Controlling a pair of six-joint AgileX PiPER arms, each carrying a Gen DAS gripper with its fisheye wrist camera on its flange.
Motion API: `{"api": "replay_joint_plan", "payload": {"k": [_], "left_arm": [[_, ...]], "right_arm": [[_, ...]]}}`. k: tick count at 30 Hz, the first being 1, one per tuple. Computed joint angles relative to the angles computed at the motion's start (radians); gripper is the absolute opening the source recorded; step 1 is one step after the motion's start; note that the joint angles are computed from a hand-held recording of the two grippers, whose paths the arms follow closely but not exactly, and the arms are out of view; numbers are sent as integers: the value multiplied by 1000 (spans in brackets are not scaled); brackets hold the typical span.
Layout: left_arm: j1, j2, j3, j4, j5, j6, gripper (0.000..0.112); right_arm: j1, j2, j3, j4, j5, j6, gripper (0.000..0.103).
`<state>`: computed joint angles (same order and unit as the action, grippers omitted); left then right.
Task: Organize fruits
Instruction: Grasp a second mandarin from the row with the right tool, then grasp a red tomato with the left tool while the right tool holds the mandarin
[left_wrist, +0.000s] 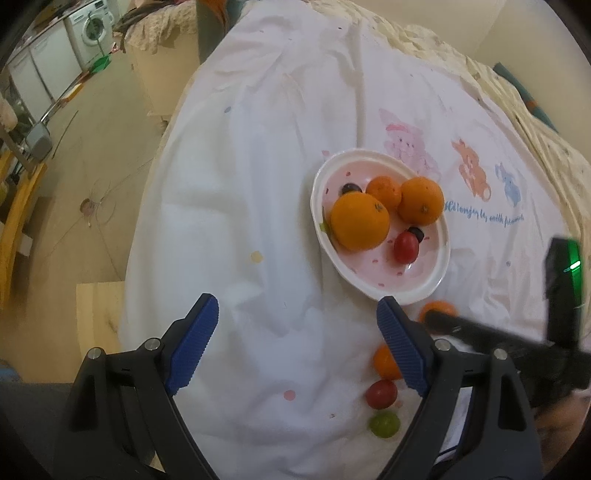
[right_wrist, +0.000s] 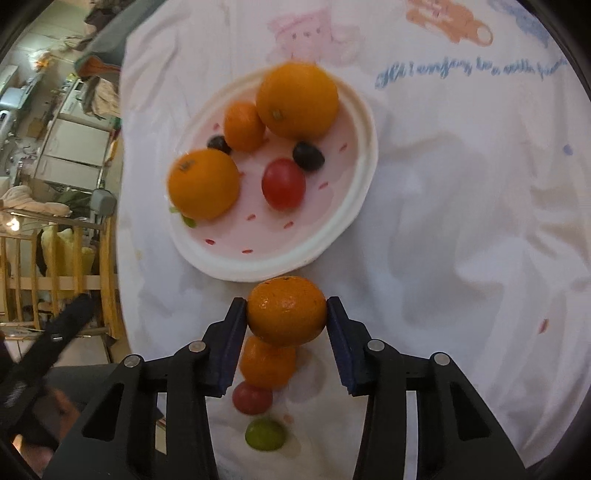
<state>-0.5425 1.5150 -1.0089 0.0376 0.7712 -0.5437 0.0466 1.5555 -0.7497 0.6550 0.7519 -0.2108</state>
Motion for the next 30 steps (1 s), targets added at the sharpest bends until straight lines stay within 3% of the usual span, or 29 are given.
{"api": "replay_joint_plan", "payload": {"k": [4, 8, 14, 21, 24, 26, 30], "left_arm": [[-36, 16, 10, -37, 8, 37, 85], [-104, 42, 10, 14, 15, 9, 85], [-156, 79, 34, -29, -4, 51, 85], [-230, 156, 35, -179, 3, 218, 84], [-273, 179, 27, -147, -7, 201, 78], [-284, 185, 22, -141, -17, 195, 60], [-283, 205, -6, -156, -10, 196, 55]], "right_arm": [[-71, -95, 20, 4, 61, -54, 46], [-156, -180, 59, 31, 103, -119, 46], [-229, -227, 116, 69, 98, -173, 46], [-312, -232, 141, 116, 96, -231, 46], [-337, -227, 141, 119, 105, -251, 45], [-352, -226, 146, 116, 111, -261, 46], [-362, -228, 147, 117, 115, -264, 46]]}}
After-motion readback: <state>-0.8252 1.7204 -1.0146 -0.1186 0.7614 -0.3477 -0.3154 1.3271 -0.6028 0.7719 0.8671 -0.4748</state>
